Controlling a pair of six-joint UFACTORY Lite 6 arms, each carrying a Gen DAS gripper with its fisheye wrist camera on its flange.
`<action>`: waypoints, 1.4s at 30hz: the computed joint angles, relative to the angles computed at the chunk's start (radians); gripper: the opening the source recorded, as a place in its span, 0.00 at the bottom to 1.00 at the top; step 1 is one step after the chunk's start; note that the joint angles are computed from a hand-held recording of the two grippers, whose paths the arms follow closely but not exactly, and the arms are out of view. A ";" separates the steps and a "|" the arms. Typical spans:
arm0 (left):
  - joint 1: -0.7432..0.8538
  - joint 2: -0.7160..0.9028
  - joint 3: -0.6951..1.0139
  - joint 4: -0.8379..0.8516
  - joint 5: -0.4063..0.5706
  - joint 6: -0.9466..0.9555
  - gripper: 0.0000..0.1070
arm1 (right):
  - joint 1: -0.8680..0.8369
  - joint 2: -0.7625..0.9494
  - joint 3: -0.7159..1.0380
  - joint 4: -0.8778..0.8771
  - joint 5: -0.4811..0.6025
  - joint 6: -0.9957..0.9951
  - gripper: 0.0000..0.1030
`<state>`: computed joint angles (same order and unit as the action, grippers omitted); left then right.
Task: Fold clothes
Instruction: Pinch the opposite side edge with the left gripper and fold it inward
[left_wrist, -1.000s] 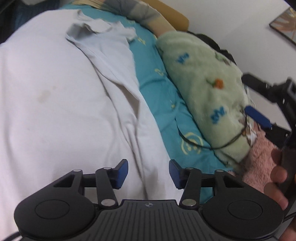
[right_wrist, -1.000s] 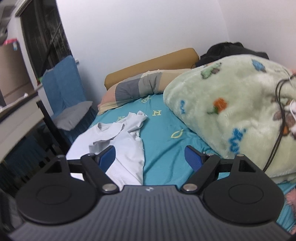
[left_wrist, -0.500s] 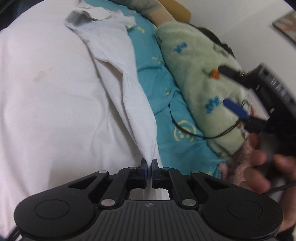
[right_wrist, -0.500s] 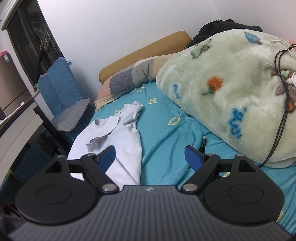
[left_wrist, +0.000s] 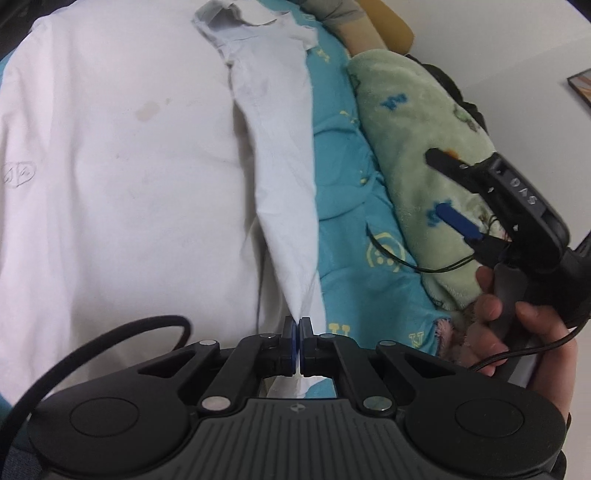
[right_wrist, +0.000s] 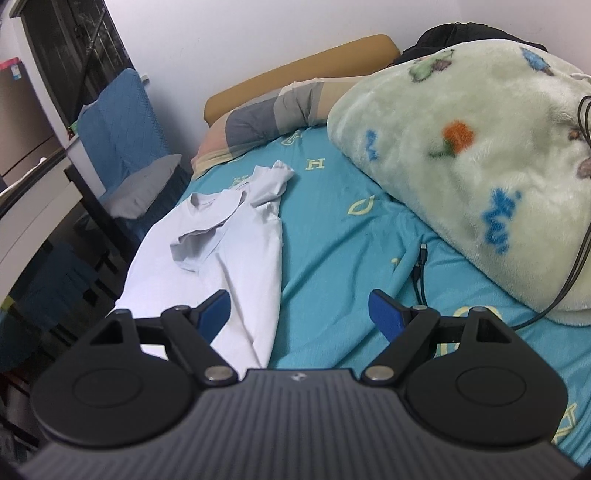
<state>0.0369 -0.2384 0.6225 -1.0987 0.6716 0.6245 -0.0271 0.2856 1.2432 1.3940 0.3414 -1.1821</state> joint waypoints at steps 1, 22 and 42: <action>0.004 -0.001 0.002 -0.008 0.008 0.016 0.01 | 0.003 0.002 0.000 -0.017 -0.007 0.016 0.81; 0.298 -0.022 0.222 0.673 0.227 -0.416 0.01 | 0.010 0.161 0.036 -0.349 0.299 0.403 0.61; 0.640 -0.128 0.212 0.415 0.425 -0.142 0.00 | 0.386 -0.063 -0.186 -0.821 0.255 0.661 0.22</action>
